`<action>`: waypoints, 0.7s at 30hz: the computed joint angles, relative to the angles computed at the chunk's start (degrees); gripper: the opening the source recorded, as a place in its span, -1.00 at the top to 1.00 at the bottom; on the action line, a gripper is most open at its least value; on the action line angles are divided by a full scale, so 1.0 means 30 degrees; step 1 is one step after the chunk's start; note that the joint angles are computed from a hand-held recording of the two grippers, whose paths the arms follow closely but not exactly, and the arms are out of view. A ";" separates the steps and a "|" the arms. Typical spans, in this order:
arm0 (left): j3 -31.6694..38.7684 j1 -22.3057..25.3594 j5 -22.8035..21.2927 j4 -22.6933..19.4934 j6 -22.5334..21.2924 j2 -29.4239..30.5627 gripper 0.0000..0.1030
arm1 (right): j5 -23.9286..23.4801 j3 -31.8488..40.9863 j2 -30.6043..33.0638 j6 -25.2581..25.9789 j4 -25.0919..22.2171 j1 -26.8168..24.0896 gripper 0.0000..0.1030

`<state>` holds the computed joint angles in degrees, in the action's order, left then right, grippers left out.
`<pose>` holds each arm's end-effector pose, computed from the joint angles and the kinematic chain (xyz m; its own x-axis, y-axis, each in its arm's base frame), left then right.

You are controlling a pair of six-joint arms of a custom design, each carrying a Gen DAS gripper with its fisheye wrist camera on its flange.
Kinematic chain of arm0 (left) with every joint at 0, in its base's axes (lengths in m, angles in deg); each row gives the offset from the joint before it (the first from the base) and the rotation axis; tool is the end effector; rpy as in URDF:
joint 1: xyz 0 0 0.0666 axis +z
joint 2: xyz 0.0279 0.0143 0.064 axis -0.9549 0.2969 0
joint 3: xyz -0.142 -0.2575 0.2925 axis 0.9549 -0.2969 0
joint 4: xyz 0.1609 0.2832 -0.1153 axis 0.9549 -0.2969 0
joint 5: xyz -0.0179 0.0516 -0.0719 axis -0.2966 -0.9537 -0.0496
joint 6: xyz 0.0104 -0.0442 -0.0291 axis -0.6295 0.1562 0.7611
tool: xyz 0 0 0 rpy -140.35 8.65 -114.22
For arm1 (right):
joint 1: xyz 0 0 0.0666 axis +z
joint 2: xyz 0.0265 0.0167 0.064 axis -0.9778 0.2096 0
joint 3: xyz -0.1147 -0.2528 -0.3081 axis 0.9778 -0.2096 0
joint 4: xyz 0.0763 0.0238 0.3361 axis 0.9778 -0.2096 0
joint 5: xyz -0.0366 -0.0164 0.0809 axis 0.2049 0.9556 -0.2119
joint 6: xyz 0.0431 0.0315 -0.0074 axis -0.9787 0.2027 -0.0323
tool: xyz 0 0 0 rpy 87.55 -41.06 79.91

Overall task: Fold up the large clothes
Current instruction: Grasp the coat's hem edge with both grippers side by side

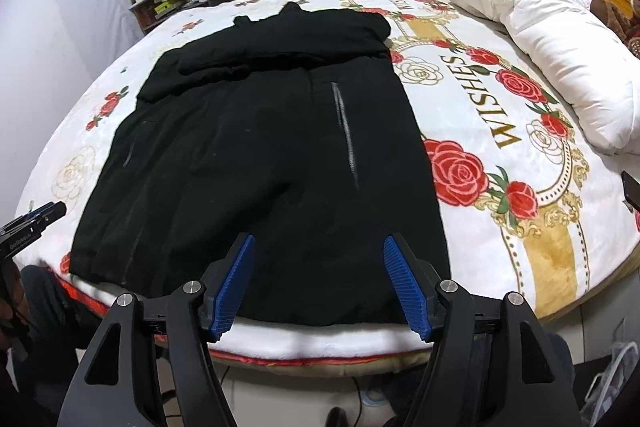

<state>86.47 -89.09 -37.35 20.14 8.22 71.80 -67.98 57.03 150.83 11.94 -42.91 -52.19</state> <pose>0.5882 -0.1750 0.3778 -0.7552 0.2364 -0.6114 0.3226 0.9460 -0.0328 0.4529 0.2040 0.3782 -0.7426 0.3313 -0.5820 0.3247 0.9382 0.1198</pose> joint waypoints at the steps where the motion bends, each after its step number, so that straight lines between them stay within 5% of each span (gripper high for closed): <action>1: 0.0162 0.0091 -0.0043 -0.0083 0.0143 0.0230 0.03 | -0.0056 -0.0001 0.0048 0.0012 -0.0061 -0.0152 -0.31; 6: 0.1022 0.0590 -0.0199 -0.0716 0.0574 0.1385 -0.14 | -0.0180 -0.0191 0.0192 -0.0319 -0.0252 -0.0950 -0.45; 21: 0.1825 0.0971 -0.0196 -0.1523 0.1223 0.3099 -0.31 | -0.1894 -0.0441 0.1416 -0.2286 -0.1260 -0.2697 -0.45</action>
<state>91.94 -86.18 -37.94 15.57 11.89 81.10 -73.66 55.71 155.08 5.08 -46.69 -60.28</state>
